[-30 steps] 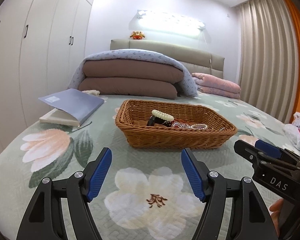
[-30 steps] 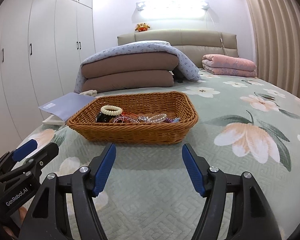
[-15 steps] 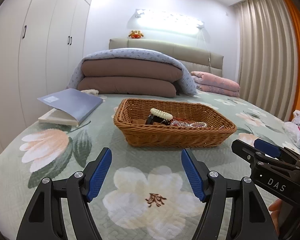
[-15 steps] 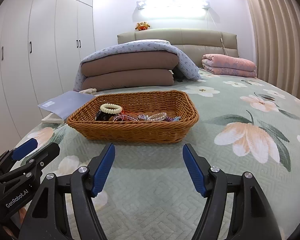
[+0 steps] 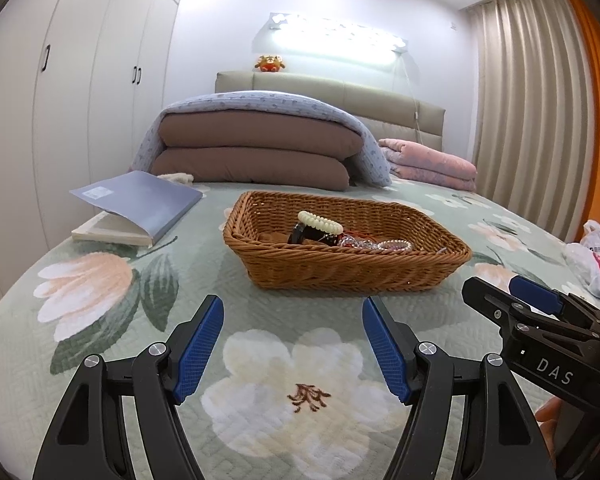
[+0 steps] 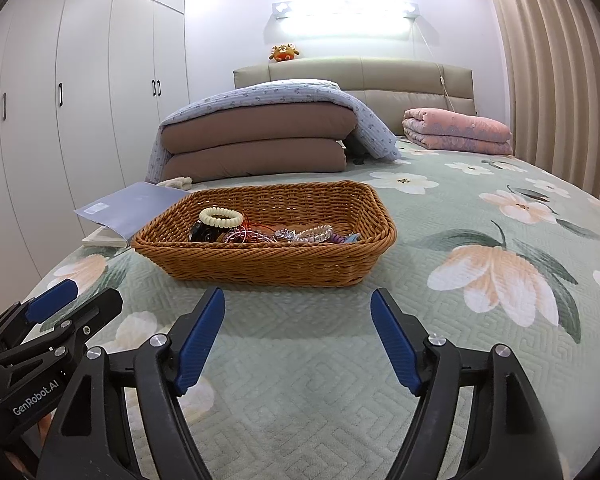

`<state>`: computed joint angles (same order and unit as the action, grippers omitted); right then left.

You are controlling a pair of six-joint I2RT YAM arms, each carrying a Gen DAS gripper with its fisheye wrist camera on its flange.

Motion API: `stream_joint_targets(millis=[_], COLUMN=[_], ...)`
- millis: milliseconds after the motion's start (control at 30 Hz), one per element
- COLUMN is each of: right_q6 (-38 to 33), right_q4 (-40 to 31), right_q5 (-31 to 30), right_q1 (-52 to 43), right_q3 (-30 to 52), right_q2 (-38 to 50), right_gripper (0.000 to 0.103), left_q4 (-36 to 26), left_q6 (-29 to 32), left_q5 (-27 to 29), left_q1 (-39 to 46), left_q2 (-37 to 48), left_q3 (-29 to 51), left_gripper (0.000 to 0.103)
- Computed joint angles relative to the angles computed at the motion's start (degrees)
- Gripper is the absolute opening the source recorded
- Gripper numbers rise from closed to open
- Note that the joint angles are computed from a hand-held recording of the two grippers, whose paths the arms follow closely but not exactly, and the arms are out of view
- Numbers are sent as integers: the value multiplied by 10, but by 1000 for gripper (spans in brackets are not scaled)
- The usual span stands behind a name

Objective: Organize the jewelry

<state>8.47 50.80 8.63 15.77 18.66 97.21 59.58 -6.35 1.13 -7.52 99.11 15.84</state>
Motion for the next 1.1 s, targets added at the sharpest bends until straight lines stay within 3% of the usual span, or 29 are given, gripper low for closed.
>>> stream_joint_targets(millis=[1100], right_q6=[-1], right_q4=[-1], right_q5=[-1], right_q1=[-2], right_q3=[-1], right_q2=[-1], right_gripper=[80], left_q4=[-10], left_q6=[-3], left_q5=[-3], left_q1=[3], left_q2=[7], left_q3=[8], left_gripper=[74])
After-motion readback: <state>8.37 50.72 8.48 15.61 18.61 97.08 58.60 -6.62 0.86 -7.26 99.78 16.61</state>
